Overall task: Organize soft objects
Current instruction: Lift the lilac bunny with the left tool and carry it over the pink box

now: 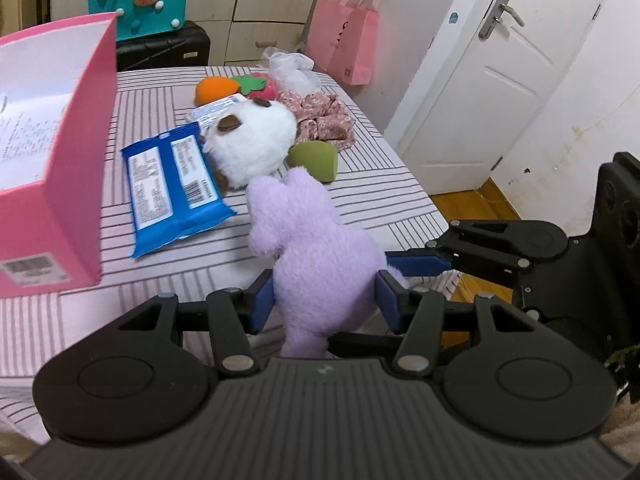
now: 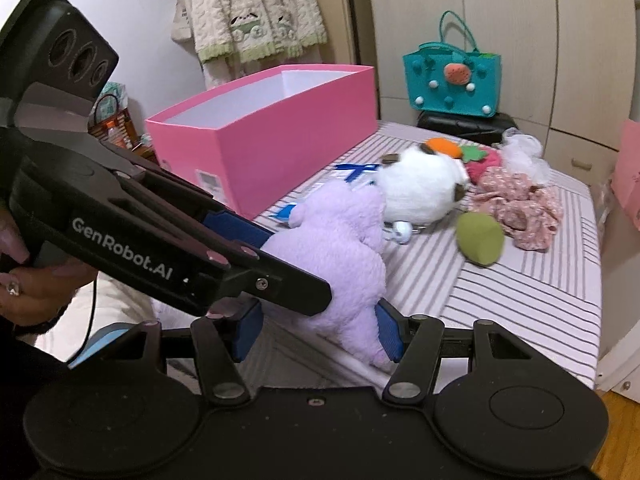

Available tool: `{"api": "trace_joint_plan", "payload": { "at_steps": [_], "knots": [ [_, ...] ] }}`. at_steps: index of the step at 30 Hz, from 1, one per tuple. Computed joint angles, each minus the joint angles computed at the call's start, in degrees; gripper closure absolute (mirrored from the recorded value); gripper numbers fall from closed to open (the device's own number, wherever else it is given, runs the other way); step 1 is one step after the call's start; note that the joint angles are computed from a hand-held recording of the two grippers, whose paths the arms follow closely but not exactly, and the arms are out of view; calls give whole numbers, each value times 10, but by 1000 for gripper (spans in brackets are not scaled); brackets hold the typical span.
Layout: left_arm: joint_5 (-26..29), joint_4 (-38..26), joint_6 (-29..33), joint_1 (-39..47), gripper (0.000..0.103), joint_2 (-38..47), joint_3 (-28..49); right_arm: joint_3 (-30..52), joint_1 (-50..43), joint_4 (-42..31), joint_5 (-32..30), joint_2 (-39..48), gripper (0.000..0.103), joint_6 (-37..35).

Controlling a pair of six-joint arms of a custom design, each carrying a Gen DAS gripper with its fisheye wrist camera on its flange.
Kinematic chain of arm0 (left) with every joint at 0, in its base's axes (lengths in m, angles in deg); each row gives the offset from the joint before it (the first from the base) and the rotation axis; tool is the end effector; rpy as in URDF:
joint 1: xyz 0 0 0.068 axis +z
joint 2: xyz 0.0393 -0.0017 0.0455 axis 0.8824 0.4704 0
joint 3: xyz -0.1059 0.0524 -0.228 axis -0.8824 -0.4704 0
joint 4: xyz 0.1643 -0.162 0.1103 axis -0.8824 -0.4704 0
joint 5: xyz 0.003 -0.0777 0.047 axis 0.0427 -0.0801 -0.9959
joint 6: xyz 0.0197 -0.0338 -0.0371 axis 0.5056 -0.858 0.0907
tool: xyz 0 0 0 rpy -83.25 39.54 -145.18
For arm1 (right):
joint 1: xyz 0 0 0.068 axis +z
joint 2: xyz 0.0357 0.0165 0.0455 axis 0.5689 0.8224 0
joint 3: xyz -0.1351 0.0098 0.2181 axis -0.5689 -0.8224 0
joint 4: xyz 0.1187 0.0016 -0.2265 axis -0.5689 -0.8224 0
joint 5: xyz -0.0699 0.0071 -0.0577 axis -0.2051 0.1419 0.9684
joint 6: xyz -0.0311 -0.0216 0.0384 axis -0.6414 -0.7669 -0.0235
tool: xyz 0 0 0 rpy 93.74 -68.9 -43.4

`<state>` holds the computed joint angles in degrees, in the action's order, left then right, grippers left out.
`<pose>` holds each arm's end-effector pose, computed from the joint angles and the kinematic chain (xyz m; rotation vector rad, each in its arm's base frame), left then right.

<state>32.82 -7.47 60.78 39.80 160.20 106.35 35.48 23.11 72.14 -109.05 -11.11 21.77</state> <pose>0.2807 -0.1337 0.1609 0.9083 2.3459 -0.7532 0.1668 -0.0191 0.1420 -0.2400 2.3015 0.2884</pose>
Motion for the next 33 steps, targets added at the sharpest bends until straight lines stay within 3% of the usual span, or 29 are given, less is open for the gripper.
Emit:
{"api": "trace_joint_plan", "payload": {
  "at_steps": [10, 15, 23, 33],
  "knots": [
    [25, -147, 79, 71, 50, -65, 32, 77, 136, -96, 70, -25, 38, 73],
    [51, -203, 130, 119, 50, -85, 57, 116, 208, -107, 119, -17, 38, 95],
    [88, -258, 180, 202, 51, -52, 132, 205, 269, -63, 149, 99, 38, 105],
    [109, -324, 214, 266, 51, 63, 300, 360, 305, -38, 167, 270, 38, 87]
  ]
}}
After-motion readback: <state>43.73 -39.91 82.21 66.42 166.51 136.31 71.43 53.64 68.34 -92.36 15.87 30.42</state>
